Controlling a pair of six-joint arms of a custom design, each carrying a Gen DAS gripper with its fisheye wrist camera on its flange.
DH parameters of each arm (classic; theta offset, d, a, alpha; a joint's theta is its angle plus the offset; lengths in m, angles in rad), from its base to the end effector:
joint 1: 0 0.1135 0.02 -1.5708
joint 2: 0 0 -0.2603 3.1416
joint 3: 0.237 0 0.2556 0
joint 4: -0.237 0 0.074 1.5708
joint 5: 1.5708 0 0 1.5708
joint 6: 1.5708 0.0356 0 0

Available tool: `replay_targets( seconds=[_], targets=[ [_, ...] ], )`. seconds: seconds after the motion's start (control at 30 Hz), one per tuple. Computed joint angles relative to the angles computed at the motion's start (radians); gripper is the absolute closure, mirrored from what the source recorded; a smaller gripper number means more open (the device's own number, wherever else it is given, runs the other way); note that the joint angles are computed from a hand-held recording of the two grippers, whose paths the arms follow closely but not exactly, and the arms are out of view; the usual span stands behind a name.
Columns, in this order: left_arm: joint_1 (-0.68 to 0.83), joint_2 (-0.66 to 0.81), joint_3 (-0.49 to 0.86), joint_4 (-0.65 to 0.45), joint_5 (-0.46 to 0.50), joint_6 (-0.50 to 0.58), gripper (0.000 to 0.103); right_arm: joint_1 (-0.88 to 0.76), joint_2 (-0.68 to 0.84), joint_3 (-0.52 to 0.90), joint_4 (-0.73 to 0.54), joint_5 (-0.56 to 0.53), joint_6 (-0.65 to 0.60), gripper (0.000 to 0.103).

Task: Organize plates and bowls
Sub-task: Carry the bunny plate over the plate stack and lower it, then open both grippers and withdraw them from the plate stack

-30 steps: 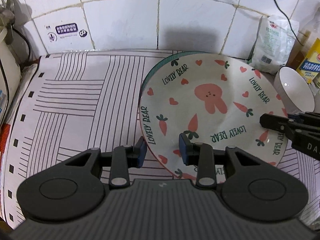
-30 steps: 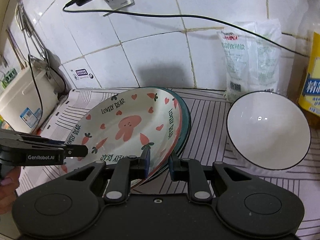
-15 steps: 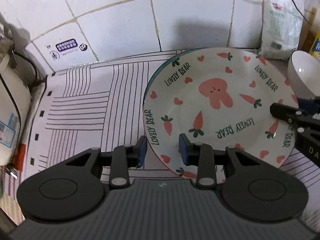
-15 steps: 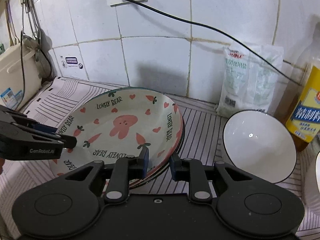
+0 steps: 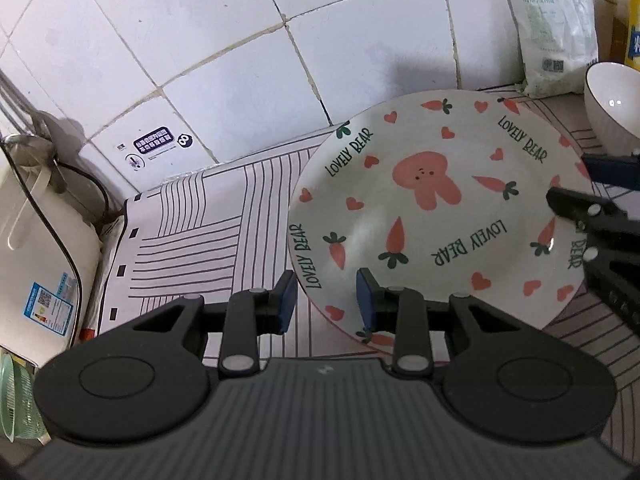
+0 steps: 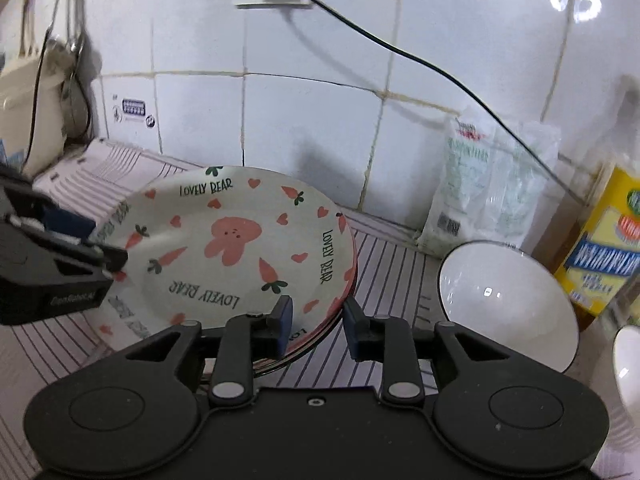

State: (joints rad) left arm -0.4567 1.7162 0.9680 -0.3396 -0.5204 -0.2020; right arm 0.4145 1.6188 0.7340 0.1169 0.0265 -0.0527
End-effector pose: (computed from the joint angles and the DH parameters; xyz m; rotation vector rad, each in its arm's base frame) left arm 0.3034 -0.1294 0.1531 0.1544 2.4919 0.4292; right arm 0.2888 0.1261 0.1431 -0.5295 2.2825 0.1484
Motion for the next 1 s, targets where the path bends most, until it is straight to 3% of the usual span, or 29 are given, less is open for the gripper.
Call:
replay_targets(
  seconds=[0.1,0.23,0.5,0.67,0.8,1.0],
  targets=[
    [0.0,-0.025,0.002,-0.031,0.028,-0.05,0.07,-0.001,-0.005,-0.035,0.058,0.001,-0.011,0.066],
    [-0.033,-0.103,-0.014,-0.078,0.051,-0.076,0.07,-0.065,-0.063,-0.069,0.043,-0.121,0.018,0.067],
    [-0.153,-0.257,0.016,-0.208,0.071,-0.175,0.065,-0.206,-0.369,-0.179,-0.098,-0.247,0.03,0.056],
    [-0.261,-0.266,0.08,-0.277,0.092,-0.256,0.063,-0.411,-0.628,-0.253,-0.248,-0.401,-0.024,0.051],
    [-0.364,-0.237,0.155,-0.334,0.087,-0.307,0.061,-0.613,-0.786,-0.255,-0.422,-0.531,-0.13,0.039],
    [-0.481,-0.209,0.256,-0.386,0.096,-0.351,0.048,-0.949,-0.873,-0.183,-0.698,-0.708,-0.383,0.033]
  ],
)
